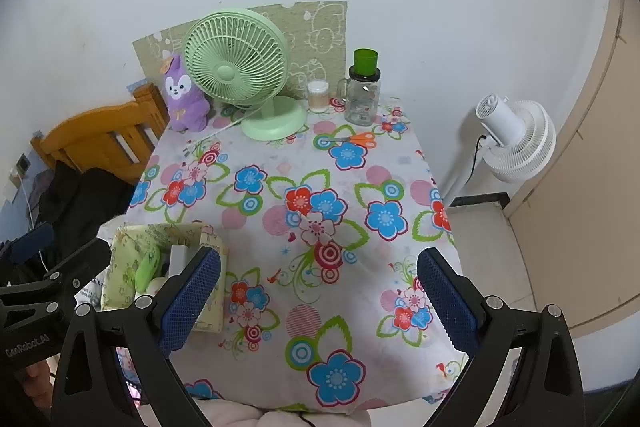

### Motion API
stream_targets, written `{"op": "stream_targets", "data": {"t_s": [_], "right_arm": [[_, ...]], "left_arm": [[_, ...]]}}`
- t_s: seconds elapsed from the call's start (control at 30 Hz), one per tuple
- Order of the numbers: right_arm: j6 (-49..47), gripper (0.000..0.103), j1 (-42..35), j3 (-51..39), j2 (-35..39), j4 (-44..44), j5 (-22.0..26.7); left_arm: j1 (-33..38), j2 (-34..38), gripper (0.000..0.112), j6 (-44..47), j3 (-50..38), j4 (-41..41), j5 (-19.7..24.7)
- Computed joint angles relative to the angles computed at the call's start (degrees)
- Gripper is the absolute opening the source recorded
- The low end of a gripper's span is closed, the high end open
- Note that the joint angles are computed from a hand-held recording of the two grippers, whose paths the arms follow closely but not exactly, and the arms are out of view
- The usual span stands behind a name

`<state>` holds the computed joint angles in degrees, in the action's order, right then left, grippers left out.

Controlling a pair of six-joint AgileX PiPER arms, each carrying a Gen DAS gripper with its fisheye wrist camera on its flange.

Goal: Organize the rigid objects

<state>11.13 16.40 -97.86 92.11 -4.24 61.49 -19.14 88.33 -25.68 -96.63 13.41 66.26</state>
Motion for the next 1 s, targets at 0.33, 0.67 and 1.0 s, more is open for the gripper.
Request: {"op": "stream_targets", "data": {"t_s": [0.33,0.67,1.0], "right_arm": [[0.65,0.100,0.04,-0.27,0.17,0.14,0.13],[0.57,0.100,0.12,-0.91,0.44,0.06,0.71],[0.21,0.100,-0.48,-1.47,0.57,-0.64,1.44]], "left_arm": [[0.69,0.61,0.103,-0.76,-0.91,1.31,1.53],[0.81,0.72,0.103,0.45,-0.61,0.85,1.01],[-0.41,1.41,0.103,0.12,-1.37,1.08,1.56]]}}
